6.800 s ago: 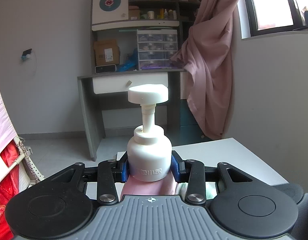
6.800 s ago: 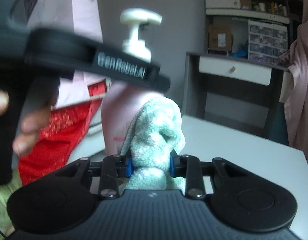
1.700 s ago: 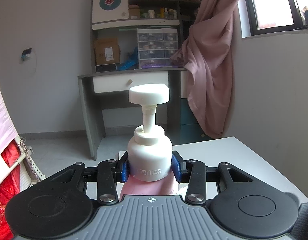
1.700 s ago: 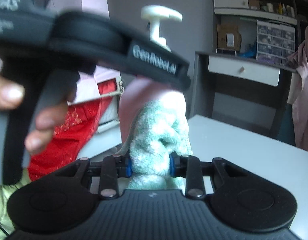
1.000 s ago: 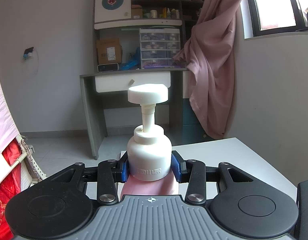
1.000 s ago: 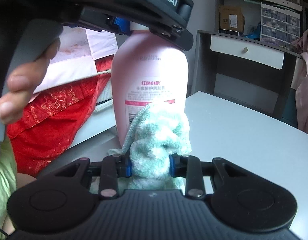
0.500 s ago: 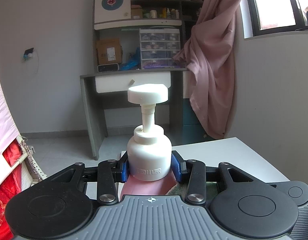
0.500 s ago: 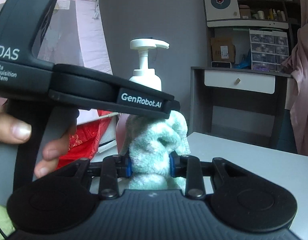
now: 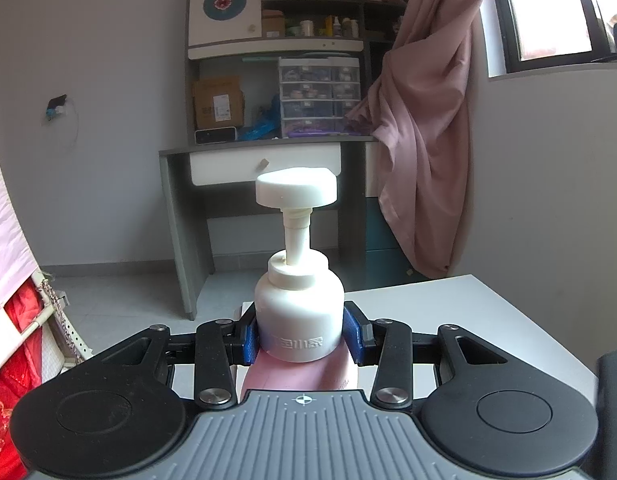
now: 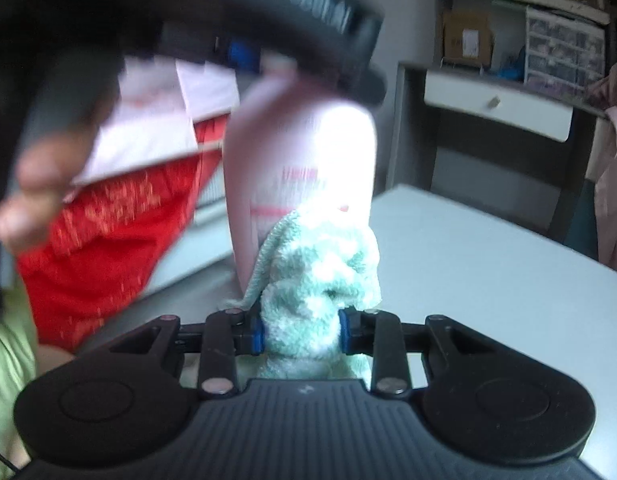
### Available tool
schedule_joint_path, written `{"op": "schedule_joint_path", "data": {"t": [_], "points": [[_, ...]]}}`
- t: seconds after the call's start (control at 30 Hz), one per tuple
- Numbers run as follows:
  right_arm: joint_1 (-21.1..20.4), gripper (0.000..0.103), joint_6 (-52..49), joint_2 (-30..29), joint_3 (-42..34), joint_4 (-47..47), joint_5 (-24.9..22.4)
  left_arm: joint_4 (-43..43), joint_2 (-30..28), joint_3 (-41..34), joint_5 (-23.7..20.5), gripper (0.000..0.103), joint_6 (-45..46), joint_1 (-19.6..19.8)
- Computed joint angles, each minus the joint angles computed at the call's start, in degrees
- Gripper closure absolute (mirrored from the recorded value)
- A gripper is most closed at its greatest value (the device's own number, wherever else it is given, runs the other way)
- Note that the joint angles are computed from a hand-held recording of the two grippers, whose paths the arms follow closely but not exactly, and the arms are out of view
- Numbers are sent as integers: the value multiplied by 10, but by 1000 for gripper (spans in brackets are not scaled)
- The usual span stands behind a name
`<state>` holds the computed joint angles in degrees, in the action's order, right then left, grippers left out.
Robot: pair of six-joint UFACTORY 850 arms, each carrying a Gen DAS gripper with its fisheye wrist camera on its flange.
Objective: Clean container
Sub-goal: 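Rub the green towel up and down the pink bottle body with the right gripper, then rotate the pink bottle in the left gripper while the right gripper wipes its side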
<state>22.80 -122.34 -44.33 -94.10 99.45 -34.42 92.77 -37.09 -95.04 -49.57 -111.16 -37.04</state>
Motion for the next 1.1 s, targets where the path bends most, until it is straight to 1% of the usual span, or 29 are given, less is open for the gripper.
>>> {"op": "schedule_joint_path", "data": {"t": [0.1, 0.23, 0.57, 0.7, 0.93, 1.1], "points": [[-2, 71, 3, 1, -1, 1, -2, 1, 1, 1, 1, 59, -4, 1], [-4, 71, -9, 7, 8, 27, -11, 4, 7, 9, 6, 59, -6, 5], [-18, 72, -95, 31, 45, 146, -57, 8, 12, 15, 10, 59, -5, 12], [-18, 72, -120, 34, 55, 195, -63, 7, 11, 14, 11, 59, -5, 17], [-14, 72, -75, 18, 28, 140, -25, 21, 23, 32, 19, 59, -19, 27], [-10, 71, -17, 1, 0, 78, 10, 34, 39, 54, 27, 59, -31, 35]]}}
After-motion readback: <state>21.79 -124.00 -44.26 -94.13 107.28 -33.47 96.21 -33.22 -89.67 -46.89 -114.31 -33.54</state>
